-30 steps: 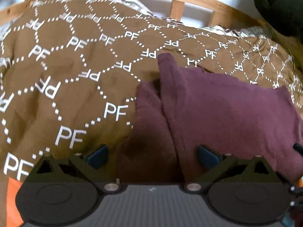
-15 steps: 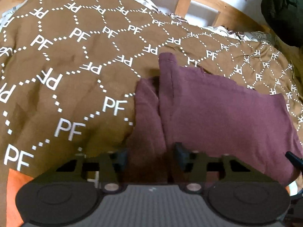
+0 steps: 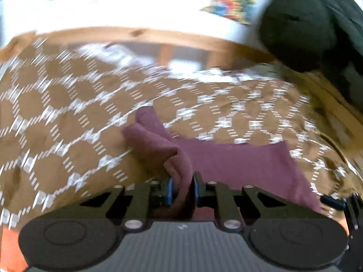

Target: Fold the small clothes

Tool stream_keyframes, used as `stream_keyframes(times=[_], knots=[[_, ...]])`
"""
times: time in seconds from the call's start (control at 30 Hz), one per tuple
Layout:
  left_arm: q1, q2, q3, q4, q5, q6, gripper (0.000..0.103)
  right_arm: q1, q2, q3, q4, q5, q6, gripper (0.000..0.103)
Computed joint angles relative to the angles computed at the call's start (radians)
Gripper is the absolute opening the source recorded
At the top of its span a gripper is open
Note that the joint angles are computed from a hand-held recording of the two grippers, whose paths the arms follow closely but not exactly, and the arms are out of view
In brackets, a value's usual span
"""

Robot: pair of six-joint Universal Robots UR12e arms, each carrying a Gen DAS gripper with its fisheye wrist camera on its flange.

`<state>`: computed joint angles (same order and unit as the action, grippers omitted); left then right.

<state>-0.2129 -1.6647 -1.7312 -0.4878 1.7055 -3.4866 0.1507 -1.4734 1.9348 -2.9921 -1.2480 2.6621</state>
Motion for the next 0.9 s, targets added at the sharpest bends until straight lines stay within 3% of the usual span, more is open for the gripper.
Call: stream_keyframes(times=[0.17, 0.3, 0.57, 0.67, 0.83, 0.9], knots=[[-0.07, -0.077, 0.118, -0.046, -0.02, 0.075, 0.017, -0.059, -0.029, 0.02, -0.037, -0.051, -0.038, 0.102], [-0.12, -0.125, 0.167, -0.074, -0.019, 0.125, 0.017, -0.101, -0.033, 0.028, -0.055, -0.111, 0.033, 0.102], [-0.185, -0.172, 0.175, -0.103, 0.06, 0.138, 0.019, -0.159, -0.013, 0.002, -0.005, -0.103, 0.183, 0.102], [-0.185, -0.164, 0.151, -0.088, 0.026, 0.135, 0.031, -0.161, -0.007, 0.004, -0.01, -0.095, 0.204, 0.102], [-0.182, -0.138, 0.106, -0.02, -0.013, 0.157, 0.066, -0.164, 0.003, 0.015, -0.073, -0.067, 0.237, 0.102], [-0.189, -0.126, 0.091, 0.006, 0.003, 0.173, 0.087, -0.163, 0.007, 0.018, -0.105, -0.061, 0.258, 0.102]])
